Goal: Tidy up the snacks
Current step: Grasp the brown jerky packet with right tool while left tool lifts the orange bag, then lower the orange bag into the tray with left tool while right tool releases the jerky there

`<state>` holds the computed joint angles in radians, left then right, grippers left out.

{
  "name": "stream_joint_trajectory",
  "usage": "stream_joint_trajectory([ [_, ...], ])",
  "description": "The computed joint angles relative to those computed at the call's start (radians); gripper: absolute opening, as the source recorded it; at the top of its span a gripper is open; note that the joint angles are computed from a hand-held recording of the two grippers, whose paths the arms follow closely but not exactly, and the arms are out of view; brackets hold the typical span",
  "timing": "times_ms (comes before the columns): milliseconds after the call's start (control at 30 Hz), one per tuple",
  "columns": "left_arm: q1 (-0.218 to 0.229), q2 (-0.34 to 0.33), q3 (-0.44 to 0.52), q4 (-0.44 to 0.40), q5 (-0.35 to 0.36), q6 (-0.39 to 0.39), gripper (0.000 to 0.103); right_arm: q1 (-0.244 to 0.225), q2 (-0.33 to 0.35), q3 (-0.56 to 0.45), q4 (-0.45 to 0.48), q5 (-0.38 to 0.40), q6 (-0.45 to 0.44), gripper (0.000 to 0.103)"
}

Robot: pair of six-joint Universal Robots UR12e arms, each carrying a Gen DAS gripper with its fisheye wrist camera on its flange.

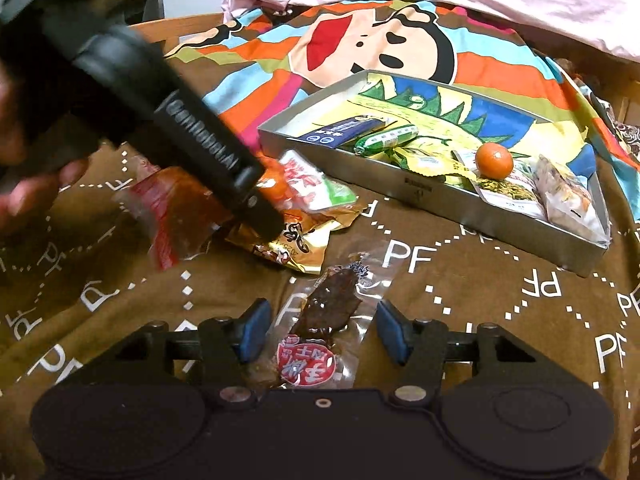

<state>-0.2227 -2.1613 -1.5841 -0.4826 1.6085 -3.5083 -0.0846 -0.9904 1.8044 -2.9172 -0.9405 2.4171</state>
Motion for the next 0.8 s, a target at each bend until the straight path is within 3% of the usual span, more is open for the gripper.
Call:
stream_joint_trajectory([
  [100,-0.029,0.014,-0.033,0.045,0.094,-0.078,0.051,0.0,0.004,-0.005,0.01,0.013,0.02,0.058],
  [233,-0.042,0.03,-0.062,0.068,0.124,-0.198,0.051,0.001,0.002,0.006,-0.02,0.009,0.006,0.057],
  [367,-0.057,0.042,-0.082,0.094,0.161,-0.214,0.051,0.003,0.006,0.025,-0.098,0.004,-0.043,0.057],
  [567,-0.071,0.06,-0.098,0.151,0.199,-0.205,0.051,0.011,0.035,0.057,-0.323,-0.039,-0.189,0.051],
  [667,-0.074,0.064,-0.105,0.186,0.212,-0.209,0.051,0.011,0.045,0.062,-0.361,-0.042,-0.236,0.051],
  [800,-0.077,0.062,-0.114,0.218,0.224,-0.217,0.051,0.009,0.047,0.054,-0.354,-0.037,-0.227,0.049],
])
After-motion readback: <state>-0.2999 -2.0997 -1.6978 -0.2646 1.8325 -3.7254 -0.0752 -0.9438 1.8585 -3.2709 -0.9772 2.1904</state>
